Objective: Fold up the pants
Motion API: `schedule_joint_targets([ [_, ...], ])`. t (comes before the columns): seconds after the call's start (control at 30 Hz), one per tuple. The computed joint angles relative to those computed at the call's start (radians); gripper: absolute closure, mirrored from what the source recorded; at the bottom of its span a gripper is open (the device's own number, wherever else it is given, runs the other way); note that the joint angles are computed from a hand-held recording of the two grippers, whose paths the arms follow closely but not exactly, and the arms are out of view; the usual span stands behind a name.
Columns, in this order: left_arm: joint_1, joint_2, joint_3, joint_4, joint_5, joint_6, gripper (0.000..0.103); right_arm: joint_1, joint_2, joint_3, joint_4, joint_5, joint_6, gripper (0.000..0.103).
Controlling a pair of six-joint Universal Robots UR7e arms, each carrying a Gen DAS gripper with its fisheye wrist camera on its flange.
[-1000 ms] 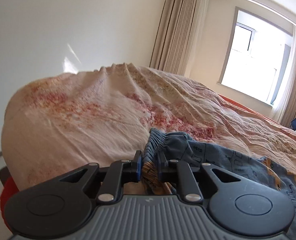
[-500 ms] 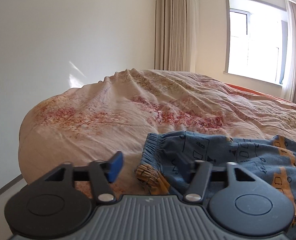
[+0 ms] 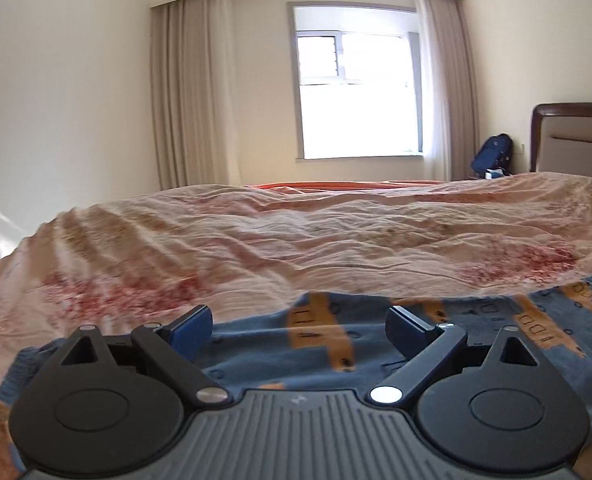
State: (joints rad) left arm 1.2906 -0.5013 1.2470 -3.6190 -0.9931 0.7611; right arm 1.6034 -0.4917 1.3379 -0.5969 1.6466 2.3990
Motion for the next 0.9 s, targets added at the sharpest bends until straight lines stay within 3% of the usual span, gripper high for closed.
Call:
schedule_joint_targets([
  [0.17,0.004,0.070,-0.153,0.294,-0.038,-0.115,0.007,-0.012,0.023,-0.093,0.105,0.004,-0.038,0.000],
  [0.27,0.023,0.109,-0.257,0.428,-0.026,-0.201,0.008,-0.037,0.008,-0.087,0.105,-0.021,-0.031,0.000],
  [0.5,0.053,0.174,-0.439,0.575,-0.033,-0.292,0.003,-0.101,-0.062,0.004,0.029,-0.042,-0.010,0.000],
  [0.6,0.044,0.186,-0.445,0.541,-0.004,-0.275,0.003,-0.119,-0.088,0.024,0.044,-0.074,-0.003,0.000],
  [0.7,0.015,0.197,-0.398,0.373,0.047,-0.176,0.001,-0.127,-0.111,0.045,0.047,-0.096,0.017,0.000],
  [0.8,-0.007,0.162,-0.294,0.261,-0.024,-0.121,0.001,-0.132,-0.143,0.083,0.018,-0.113,0.050,0.000],
  [0.9,-0.020,0.110,-0.200,0.300,-0.157,-0.228,0.000,-0.139,-0.178,0.105,0.024,-0.108,0.121,0.000],
])
